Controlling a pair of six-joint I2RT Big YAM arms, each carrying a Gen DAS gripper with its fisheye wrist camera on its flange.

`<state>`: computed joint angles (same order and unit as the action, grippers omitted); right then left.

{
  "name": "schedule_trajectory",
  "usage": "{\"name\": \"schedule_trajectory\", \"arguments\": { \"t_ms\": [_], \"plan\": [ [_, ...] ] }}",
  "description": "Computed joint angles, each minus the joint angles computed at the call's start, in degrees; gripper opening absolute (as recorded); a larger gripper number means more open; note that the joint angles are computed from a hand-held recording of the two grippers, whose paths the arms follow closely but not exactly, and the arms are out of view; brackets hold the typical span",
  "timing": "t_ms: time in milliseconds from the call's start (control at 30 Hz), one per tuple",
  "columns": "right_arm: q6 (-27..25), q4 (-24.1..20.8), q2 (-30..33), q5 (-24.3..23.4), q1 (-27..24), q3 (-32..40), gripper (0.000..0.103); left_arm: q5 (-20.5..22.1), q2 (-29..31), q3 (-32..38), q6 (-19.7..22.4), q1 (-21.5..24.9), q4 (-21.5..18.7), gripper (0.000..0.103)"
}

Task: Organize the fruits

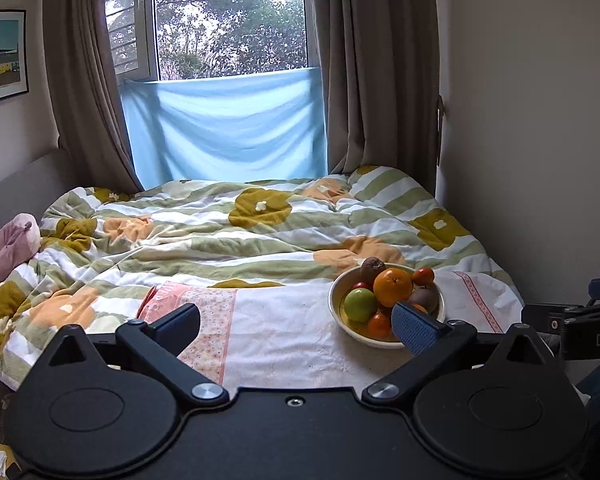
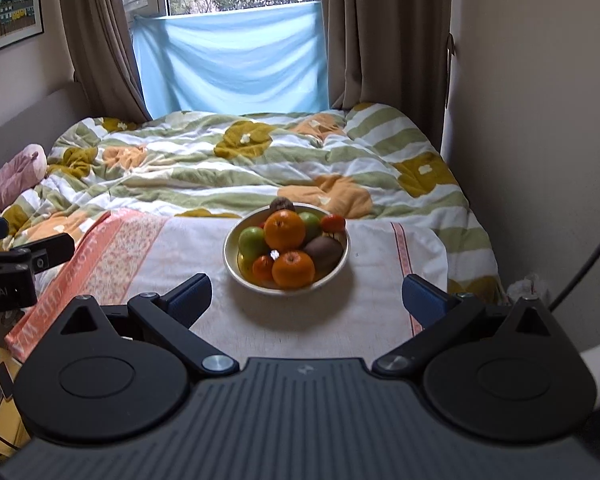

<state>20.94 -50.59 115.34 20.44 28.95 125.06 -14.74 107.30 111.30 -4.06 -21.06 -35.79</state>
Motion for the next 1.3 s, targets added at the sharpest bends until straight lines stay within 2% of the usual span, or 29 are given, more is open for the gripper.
{"name": "schedule_trajectory", "arguments": {
  "t_ms": [167, 367, 1300],
  "plan": [
    [0.14, 0.96, -3.37, 2.04, 1.35, -5.41, 0.103, -1.91, -3.90, -6.42, 0.13, -0.84, 1.72, 0.103],
    [1.33, 1.15, -4.96, 2.52, 1.99, -7.70, 0.103, -2.47, -6.33, -10.09, -1.08, -1.20, 2.79, 0.103],
    [3.55, 1.15, -6.19, 1.77, 1.90, -9.69, 0.103, -2.82, -6.69, -10.65, -0.59, -1.68, 3.16, 0.103]
  ]
}}
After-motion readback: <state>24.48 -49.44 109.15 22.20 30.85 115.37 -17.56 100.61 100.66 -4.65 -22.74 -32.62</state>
